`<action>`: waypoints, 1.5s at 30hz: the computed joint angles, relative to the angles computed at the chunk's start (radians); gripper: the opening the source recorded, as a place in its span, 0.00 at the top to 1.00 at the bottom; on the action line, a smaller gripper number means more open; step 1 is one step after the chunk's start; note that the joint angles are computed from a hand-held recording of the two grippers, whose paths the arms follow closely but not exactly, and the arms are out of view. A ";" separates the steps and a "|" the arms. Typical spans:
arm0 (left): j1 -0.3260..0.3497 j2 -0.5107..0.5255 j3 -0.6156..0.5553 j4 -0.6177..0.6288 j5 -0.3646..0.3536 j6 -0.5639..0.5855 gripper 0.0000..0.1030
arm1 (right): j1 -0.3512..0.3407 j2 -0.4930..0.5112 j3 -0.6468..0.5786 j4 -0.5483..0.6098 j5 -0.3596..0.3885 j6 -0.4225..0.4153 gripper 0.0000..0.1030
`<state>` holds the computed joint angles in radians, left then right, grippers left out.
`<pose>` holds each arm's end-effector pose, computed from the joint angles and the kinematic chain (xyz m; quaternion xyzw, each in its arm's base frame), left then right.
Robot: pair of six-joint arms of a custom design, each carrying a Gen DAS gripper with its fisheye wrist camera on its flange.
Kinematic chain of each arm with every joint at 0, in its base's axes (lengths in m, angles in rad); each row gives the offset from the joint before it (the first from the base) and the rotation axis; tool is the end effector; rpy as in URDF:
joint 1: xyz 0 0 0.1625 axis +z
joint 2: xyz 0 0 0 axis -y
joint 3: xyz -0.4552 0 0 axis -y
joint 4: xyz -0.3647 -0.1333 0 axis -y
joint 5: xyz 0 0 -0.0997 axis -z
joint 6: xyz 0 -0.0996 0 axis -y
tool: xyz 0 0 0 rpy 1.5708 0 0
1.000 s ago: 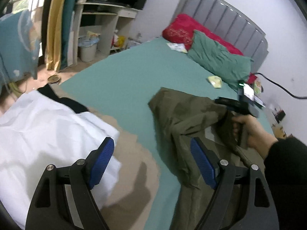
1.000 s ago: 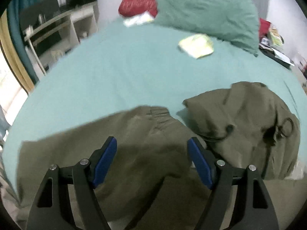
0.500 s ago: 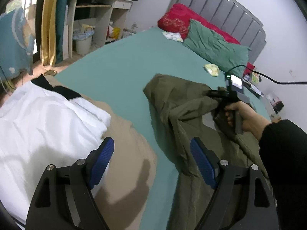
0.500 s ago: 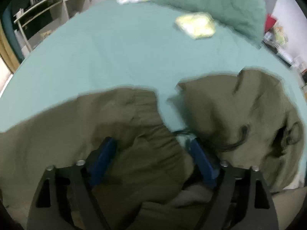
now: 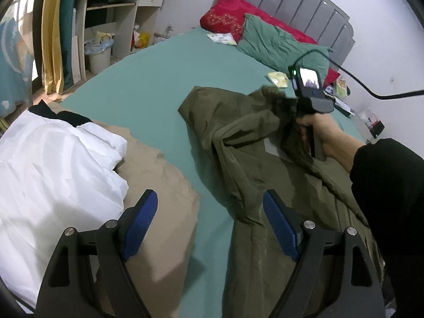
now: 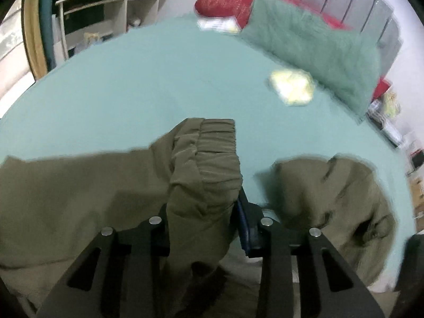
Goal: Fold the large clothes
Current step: 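Carry the held sleeve across the jacket body with the right gripper, then lay the sleeve on the jacket and open the right gripper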
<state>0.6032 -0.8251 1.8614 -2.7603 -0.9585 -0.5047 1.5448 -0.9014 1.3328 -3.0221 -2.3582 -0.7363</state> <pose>-0.3906 -0.5005 0.1177 0.1956 0.9306 -0.2558 0.1737 0.0438 -0.7272 0.4151 0.1047 -0.8208 0.2939 0.4785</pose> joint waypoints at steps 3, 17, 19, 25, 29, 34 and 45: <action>-0.011 -0.008 0.008 -0.002 0.008 0.001 0.18 | 0.023 -0.006 0.014 -0.111 0.022 -0.044 0.67; -0.125 0.001 0.009 0.007 -0.056 0.018 0.18 | 0.091 -0.182 0.129 -0.167 -0.050 -0.051 0.70; -0.140 0.014 0.002 0.009 -0.056 0.029 0.18 | 0.093 -0.211 0.147 -0.173 -0.071 -0.057 0.70; -0.171 0.058 -0.023 0.024 -0.054 0.047 0.18 | 0.055 -0.343 0.237 -0.161 -0.109 -0.044 0.70; -0.189 0.085 -0.046 0.035 -0.069 0.035 0.18 | -0.004 -0.426 0.283 -0.151 -0.099 -0.001 0.70; -0.210 0.120 -0.073 0.031 -0.080 0.058 0.18 | -0.098 -0.520 0.334 -0.121 -0.042 0.024 0.70; -0.206 0.219 -0.129 0.062 -0.103 0.074 0.18 | -0.440 -0.816 0.516 0.102 0.417 0.333 0.69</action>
